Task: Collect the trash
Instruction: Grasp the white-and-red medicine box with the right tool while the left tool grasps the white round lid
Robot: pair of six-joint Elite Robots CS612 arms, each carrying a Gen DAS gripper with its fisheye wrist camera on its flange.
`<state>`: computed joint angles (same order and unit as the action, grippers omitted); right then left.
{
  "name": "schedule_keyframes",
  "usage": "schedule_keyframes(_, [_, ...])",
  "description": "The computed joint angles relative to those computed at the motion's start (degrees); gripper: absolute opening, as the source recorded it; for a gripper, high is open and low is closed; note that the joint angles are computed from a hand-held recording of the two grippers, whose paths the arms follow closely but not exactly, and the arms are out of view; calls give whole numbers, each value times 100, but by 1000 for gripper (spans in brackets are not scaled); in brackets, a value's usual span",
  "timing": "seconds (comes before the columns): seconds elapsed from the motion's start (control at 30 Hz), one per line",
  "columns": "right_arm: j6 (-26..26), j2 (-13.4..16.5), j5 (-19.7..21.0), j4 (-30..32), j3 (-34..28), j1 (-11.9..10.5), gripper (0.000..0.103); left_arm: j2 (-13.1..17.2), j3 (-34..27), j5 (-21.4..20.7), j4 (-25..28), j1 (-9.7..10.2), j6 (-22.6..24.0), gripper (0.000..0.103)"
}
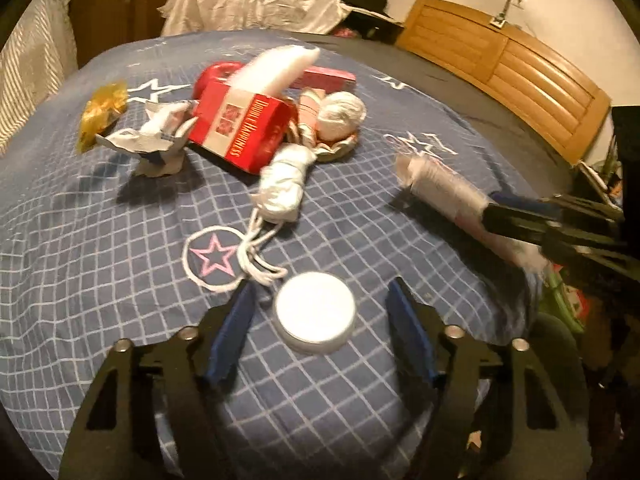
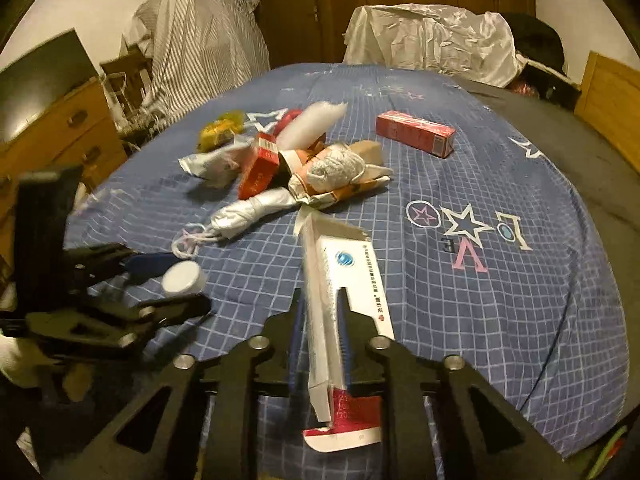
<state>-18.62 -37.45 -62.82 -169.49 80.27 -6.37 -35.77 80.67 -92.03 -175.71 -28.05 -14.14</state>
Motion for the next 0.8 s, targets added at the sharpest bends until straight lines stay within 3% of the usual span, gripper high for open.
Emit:
schedule_keyframes(0.07, [32,10,-29,-71,-10,-7,51,20,-1,156,-33,-24,5,58])
schedule_keyframes(0.13, [-11,54,-33,280,-132,-9,63,40,-6,256,-75,-51,-11,56])
schedule_keyframes(0.27, [-320,155,-321,763,-344,74,66,42,48,545,-171,-100,-65,50])
schedule_keyframes(0.37, [-381,287,-520,1078,-542,131,64,44,46,716,-187,-105,-117,39])
schedule_keyframes(0.43, [-384,324,-619,905,-531,150,54,23,107,706,-264,-96,-128,38])
schedule_keyframes(0.53, [-178,319,-601,570,-439,138,49,-2,184,869,-398,-126,-147,38])
schedule_keyframes(0.8, [484,148,-377,-1059,-80,151,49,-280,530,1412,-1009,-156,-408,38])
